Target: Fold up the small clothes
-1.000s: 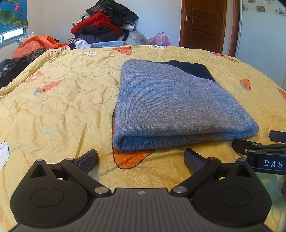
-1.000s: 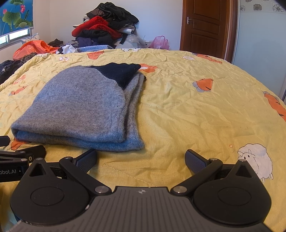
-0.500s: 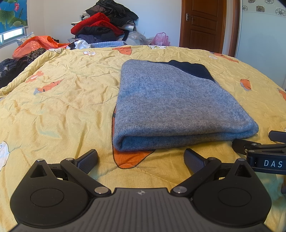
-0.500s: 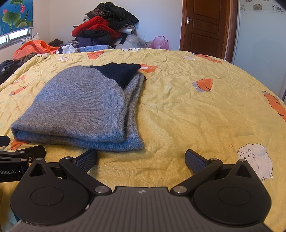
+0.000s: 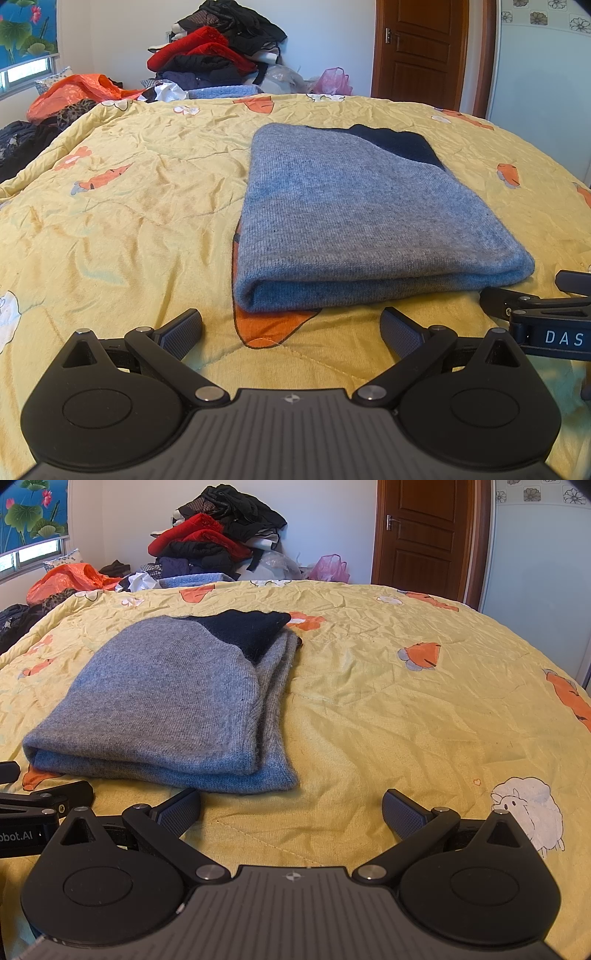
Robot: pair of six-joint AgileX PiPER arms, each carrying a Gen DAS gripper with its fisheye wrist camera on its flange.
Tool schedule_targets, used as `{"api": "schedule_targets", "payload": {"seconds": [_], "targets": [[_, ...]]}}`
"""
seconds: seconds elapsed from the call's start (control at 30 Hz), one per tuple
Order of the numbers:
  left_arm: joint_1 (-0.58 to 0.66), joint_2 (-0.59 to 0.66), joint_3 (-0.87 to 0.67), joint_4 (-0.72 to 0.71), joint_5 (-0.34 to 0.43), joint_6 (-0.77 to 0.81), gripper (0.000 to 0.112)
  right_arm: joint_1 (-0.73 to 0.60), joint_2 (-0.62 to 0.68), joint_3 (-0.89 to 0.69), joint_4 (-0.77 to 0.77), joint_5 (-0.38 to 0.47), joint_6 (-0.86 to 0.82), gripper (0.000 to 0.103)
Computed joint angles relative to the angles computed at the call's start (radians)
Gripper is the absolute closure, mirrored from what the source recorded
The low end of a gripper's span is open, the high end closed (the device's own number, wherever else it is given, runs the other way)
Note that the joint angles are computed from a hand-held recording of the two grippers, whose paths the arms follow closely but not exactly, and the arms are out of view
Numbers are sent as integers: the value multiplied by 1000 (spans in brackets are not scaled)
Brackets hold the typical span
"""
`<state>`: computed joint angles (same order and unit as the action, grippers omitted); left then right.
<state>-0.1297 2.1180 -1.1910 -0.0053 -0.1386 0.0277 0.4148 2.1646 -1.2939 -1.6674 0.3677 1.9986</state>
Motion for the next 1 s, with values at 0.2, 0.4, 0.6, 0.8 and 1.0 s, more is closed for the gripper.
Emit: {"api": "schedule_targets", "payload": {"seconds": [0.2, 0.4, 0.6, 0.8, 1.0], "targets": [[-1, 1, -1, -6, 0, 5, 9, 0, 0, 0, -1, 0, 1, 0], [0, 0, -1, -2, 0, 0, 9, 0, 0, 0, -1, 0, 1, 0], [0, -1, 2, -7, -1, 6, 9, 0, 0, 0, 0, 0, 0, 0], [0, -2, 4, -1, -2, -1, 9, 0, 0, -1, 1, 0, -1, 0], [2, -2, 4, 20, -2, -20, 9, 1, 0, -1, 2, 1, -2, 0]]}}
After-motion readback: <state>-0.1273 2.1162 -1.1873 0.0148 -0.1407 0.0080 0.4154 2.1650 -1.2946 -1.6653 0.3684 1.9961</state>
